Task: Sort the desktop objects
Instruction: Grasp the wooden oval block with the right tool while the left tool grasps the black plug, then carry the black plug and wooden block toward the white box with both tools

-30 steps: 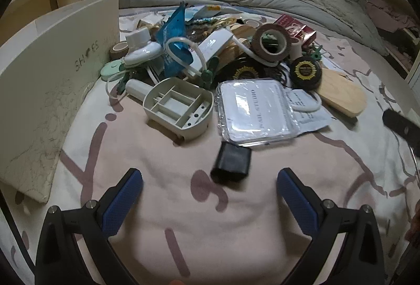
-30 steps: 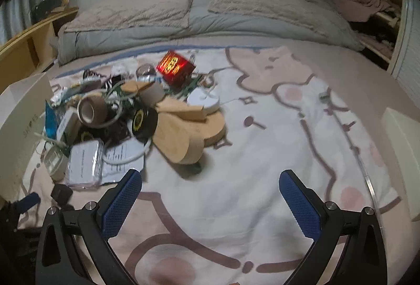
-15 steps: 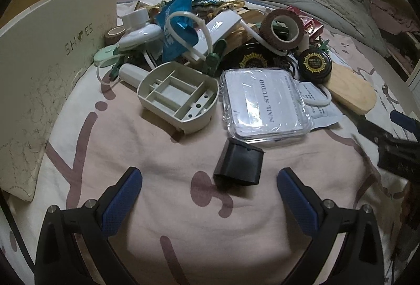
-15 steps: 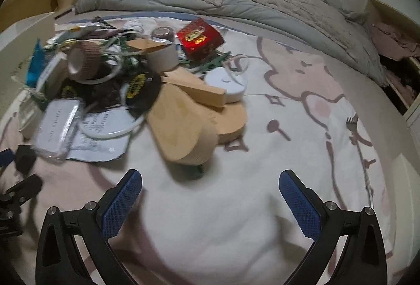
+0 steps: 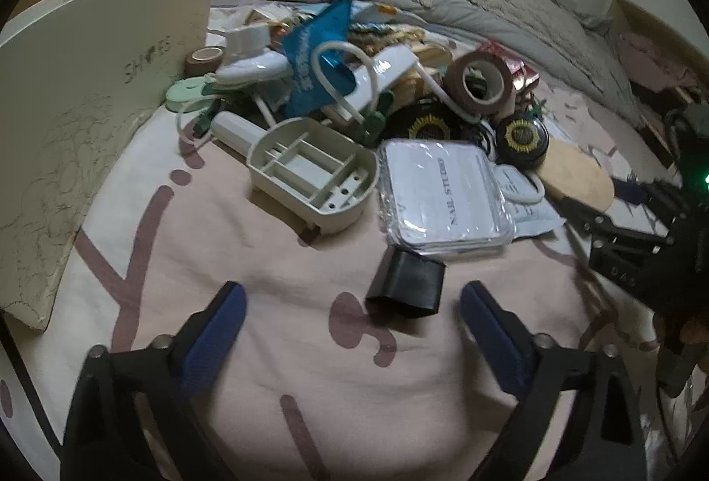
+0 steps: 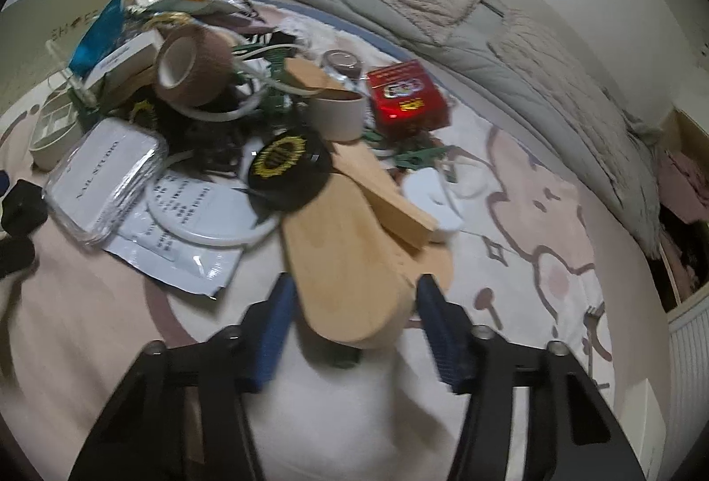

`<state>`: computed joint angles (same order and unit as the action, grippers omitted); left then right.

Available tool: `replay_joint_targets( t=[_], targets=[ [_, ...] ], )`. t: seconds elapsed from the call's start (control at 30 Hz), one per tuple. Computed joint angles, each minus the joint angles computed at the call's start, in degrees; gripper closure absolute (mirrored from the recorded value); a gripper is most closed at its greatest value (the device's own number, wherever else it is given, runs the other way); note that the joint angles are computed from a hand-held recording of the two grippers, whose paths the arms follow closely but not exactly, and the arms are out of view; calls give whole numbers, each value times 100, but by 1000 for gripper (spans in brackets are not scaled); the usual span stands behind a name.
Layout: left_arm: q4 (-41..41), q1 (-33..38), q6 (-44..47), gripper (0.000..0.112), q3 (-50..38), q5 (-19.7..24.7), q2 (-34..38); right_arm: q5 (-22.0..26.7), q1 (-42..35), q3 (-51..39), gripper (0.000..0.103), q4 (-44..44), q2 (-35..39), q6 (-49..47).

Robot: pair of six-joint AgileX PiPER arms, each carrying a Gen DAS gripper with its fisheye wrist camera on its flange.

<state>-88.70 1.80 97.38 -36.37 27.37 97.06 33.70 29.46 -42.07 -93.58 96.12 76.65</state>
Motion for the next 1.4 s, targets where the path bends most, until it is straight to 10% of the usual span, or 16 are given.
replay_joint_targets(
  t=[0.5,0.8,1.07,1.4],
  targets=[
    [-779,-534,170,84,79,-407,-284,-445,-220,-197,52,3465,-574,-2242],
    [32,-521,-396,85,436,-423,-831,-387,-350,242,52,5820,-1504,-3561],
    [2176,-229,-2242,85,770,1,-1688,417,591,863,52,6035,-2475,-2942],
    [2968,797,-2738,85,1399,1031,-2682,777,1457,1528,52,6284,-3039,-2063]
  ],
)
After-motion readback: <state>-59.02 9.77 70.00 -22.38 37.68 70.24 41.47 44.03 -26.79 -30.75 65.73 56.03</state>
